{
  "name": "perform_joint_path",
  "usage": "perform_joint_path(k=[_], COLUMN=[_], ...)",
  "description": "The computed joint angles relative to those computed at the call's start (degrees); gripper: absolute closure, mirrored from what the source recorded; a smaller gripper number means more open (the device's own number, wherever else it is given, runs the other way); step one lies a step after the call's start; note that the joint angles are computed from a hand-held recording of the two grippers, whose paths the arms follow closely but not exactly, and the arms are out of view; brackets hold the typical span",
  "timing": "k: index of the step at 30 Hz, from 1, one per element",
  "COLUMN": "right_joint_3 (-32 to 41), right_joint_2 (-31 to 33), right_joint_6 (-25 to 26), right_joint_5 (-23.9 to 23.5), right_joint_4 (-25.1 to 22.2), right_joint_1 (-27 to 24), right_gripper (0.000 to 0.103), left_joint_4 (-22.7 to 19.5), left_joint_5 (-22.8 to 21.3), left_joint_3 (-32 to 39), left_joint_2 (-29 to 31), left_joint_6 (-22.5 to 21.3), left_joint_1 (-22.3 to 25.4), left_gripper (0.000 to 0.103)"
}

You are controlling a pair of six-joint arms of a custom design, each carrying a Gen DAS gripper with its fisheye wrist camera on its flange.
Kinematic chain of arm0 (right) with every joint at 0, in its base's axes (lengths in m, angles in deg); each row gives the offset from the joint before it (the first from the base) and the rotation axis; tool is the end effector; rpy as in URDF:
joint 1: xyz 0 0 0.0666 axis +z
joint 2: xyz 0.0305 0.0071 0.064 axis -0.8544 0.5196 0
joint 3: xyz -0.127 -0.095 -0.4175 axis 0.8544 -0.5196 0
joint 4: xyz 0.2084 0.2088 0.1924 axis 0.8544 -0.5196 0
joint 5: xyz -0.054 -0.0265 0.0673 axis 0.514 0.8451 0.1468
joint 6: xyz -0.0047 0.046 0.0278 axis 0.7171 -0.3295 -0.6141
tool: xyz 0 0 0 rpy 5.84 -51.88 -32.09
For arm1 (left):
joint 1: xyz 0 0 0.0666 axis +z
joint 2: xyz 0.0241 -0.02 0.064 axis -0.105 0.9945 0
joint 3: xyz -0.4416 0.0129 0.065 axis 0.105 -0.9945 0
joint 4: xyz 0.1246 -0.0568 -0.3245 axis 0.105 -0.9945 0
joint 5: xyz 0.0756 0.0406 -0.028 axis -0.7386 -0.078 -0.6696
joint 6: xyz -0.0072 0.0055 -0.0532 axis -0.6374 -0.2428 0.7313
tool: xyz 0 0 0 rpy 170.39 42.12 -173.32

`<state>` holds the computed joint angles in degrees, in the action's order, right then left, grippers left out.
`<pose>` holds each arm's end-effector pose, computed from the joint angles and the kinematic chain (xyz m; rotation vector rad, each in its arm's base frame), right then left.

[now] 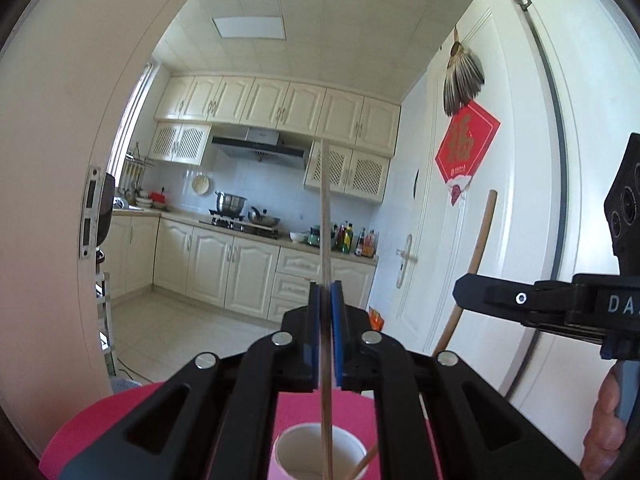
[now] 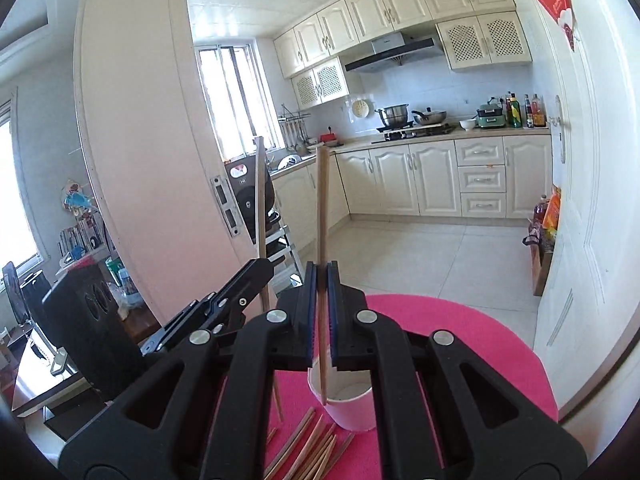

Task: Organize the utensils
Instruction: 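Lift both chopsticks over the pink cup and lower them in, opening the left tool, then open the right tool to drop its chopstick into the cup, then withdraw both tools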

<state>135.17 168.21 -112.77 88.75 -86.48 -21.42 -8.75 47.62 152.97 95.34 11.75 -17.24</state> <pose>0.4281 0.2983 0.5373 0.2853 1.8431 0.1698 0.5517 -0.1319 0.4877 0.5151 1.5348 -0.8257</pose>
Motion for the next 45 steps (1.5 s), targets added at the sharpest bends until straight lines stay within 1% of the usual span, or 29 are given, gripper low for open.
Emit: perform_joint_path(k=[2, 4, 7, 10, 12, 15, 19, 22, 24, 25, 26, 28, 30, 32, 35, 38, 40, 42, 44, 45], right_joint_3=[-0.3, -0.1, -0.7, -1.7, -2.3, -2.5, -2.1, -1.6, -1.8, -2.0, -2.0, -2.2, -2.1, -2.3, -1.7, -1.4, -0.9, -0.4, -0.3, -0.1], right_joint_2=[-0.2, 0.0, 0.5, 1.2, 1.6, 2.3, 3.0, 3.4, 3.5, 3.4, 3.5, 3.5, 3.6, 3.4, 3.5, 3.7, 3.9, 4.0, 4.0, 4.0], right_joint_6=[1.0, 1.2, 0.8, -0.7, -1.5, -2.5, -3.1, -3.6, -3.9, -4.0, -4.3, -4.8, -5.3, -5.9, -6.4, -6.7, -7.1, -7.8, -8.1, -8.4], right_joint_5=[0.0, -0.5, -1.5, -3.5, -4.0, -4.8, -4.6, -3.8, -3.5, -3.5, -3.4, -3.2, -2.7, -2.5, -1.7, -0.9, -0.2, 0.3, 1.3, 2.0], right_joint_4=[1.3, 1.6, 1.3, 1.0, 0.8, 0.2, -0.6, -1.5, -1.7, -1.7, -1.9, -2.2, -2.6, -2.6, -3.6, -4.2, -5.1, -6.5, -7.3, -7.9], right_joint_1=[-0.7, -1.3, -2.4, -3.5, -3.7, -4.1, -4.1, -3.8, -3.7, -3.7, -3.6, -3.5, -3.3, -3.1, -2.6, -2.2, -1.9, -1.8, -1.5, -1.2], right_gripper=[0.098, 0.098, 0.098, 0.098, 0.098, 0.098, 0.098, 0.098, 0.098, 0.097, 0.097, 0.097, 0.097, 0.097, 0.097, 0.097, 0.097, 0.096, 0.095, 0.090], left_joint_4=[2.5, 4.7, 6.5, 4.2, 2.7, -1.8, -5.9, -7.3, -7.7, -8.1, -8.0, -8.2, -9.4, -10.4, -11.2, -13.0, -14.8, -15.6, -16.2, -16.6], left_joint_5=[-1.7, -2.9, -4.6, -5.5, -5.7, -5.7, -5.1, -4.9, -4.9, -5.1, -5.1, -4.8, -4.9, -4.7, -4.9, -5.3, -5.6, -5.5, -5.3, -5.4], left_joint_3=[0.9, 1.3, 1.0, 2.0, 1.9, 3.0, 4.0, 3.9, 3.5, 3.4, 3.0, 2.6, 2.6, 2.5, 2.0, 1.7, 1.8, 1.4, 1.0, 0.8], left_joint_2=[1.1, 2.0, 3.2, 4.4, 4.7, 5.0, 5.2, 5.0, 4.7, 4.4, 4.2, 3.7, 3.3, 2.8, 1.8, 0.8, 0.2, -0.5, -1.3, -1.7], left_joint_6=[1.2, 2.3, 1.7, 0.2, -1.2, -3.9, -6.3, -8.1, -9.1, -9.5, -9.7, -10.2, -11.0, -11.6, -11.9, -12.8, -13.7, -14.2, -14.6, -14.8], left_joint_1=[-0.9, -1.8, -2.4, -3.1, -3.1, -3.2, -3.0, -2.8, -2.5, -2.5, -2.4, -2.1, -2.0, -1.7, -1.2, -0.8, -0.6, -0.1, 0.3, 0.5], left_gripper=[0.097, 0.097, 0.097, 0.097, 0.097, 0.097, 0.097, 0.096, 0.089, 0.076, 0.072, 0.072, 0.072, 0.068, 0.064, 0.060, 0.057, 0.056, 0.053, 0.052])
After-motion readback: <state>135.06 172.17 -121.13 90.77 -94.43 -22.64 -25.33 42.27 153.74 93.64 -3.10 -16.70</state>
